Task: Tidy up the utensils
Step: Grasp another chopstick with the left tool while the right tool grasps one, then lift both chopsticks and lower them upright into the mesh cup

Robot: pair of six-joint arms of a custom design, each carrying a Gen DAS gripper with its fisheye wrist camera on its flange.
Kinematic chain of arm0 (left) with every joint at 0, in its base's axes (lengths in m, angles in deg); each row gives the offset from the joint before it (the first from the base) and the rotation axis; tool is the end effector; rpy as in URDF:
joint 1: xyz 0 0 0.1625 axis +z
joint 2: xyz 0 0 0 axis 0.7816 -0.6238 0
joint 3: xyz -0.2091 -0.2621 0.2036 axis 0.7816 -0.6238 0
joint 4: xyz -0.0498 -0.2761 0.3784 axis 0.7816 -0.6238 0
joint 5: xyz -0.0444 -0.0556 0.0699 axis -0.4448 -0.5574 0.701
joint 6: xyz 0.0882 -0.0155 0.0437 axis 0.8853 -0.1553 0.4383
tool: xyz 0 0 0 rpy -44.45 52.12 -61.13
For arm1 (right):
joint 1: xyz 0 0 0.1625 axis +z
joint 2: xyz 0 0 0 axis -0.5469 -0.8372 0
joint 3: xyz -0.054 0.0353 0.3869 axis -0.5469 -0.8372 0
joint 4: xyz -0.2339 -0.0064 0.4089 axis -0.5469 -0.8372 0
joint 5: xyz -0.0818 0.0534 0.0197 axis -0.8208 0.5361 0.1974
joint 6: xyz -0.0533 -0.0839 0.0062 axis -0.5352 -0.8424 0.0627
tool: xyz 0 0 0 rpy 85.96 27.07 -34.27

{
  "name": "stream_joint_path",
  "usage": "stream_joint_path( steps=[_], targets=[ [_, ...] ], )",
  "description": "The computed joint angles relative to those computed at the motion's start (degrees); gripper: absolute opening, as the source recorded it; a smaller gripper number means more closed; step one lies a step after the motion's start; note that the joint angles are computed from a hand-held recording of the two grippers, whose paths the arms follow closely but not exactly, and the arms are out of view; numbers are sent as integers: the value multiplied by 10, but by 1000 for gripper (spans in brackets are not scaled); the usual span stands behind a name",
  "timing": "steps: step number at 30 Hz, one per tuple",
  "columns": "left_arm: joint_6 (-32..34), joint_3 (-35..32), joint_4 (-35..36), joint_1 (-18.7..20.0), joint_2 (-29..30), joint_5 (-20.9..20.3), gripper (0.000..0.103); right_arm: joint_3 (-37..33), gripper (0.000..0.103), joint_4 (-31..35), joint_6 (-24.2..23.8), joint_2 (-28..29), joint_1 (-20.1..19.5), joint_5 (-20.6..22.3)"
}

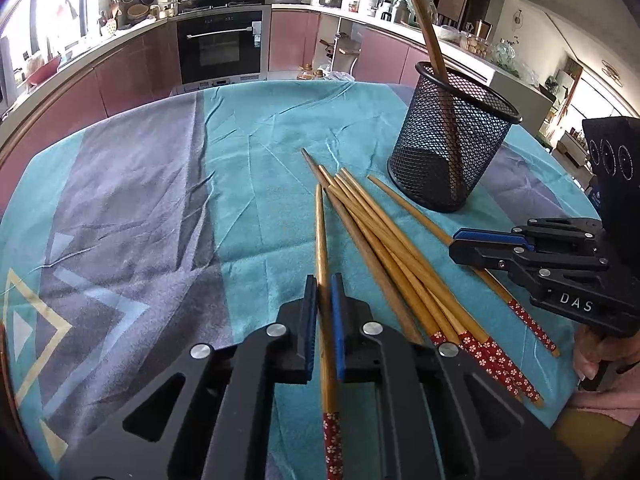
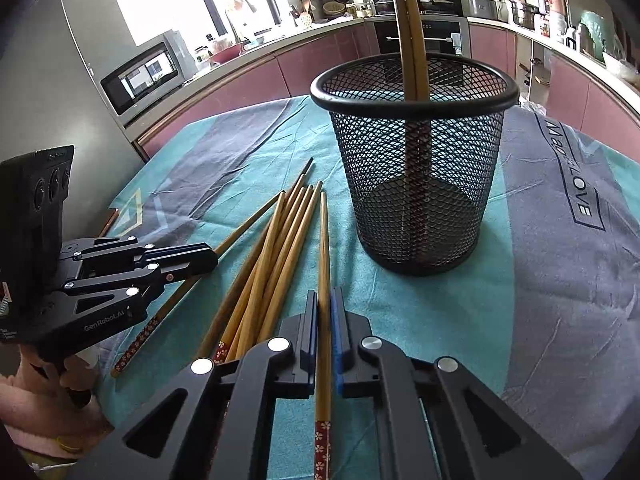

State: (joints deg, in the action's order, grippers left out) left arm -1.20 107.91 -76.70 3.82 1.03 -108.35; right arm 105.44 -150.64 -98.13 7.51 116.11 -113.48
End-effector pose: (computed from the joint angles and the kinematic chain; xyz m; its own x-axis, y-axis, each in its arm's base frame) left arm -0.2818 -0.6981 -0.0668 -0.5540 0.7394 -0.3825 0.8168 0.5717 -0.0780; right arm 0.0310 -0.5601 0.2151 -0.8577 0.0751 0.5086 -0.2914 0.7440 -0.6012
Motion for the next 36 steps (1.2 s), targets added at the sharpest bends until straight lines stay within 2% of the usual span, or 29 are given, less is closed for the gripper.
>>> stream_joint_path(
  steps=[5, 21, 31, 36],
  targets=[
    [-2, 9, -5, 3, -14, -14, 8, 11, 6, -7, -7, -13, 1, 19],
    [11, 18, 9, -1, -77, -182, 7, 57, 6, -34, -20, -97, 4, 123],
    [14, 0, -18, -10, -79, -234, 7, 58, 6, -57, -26, -126, 1, 159],
    [4, -27, -28, -16, -63, -252, 7, 49, 6, -70, -38, -135, 9, 159]
  ],
)
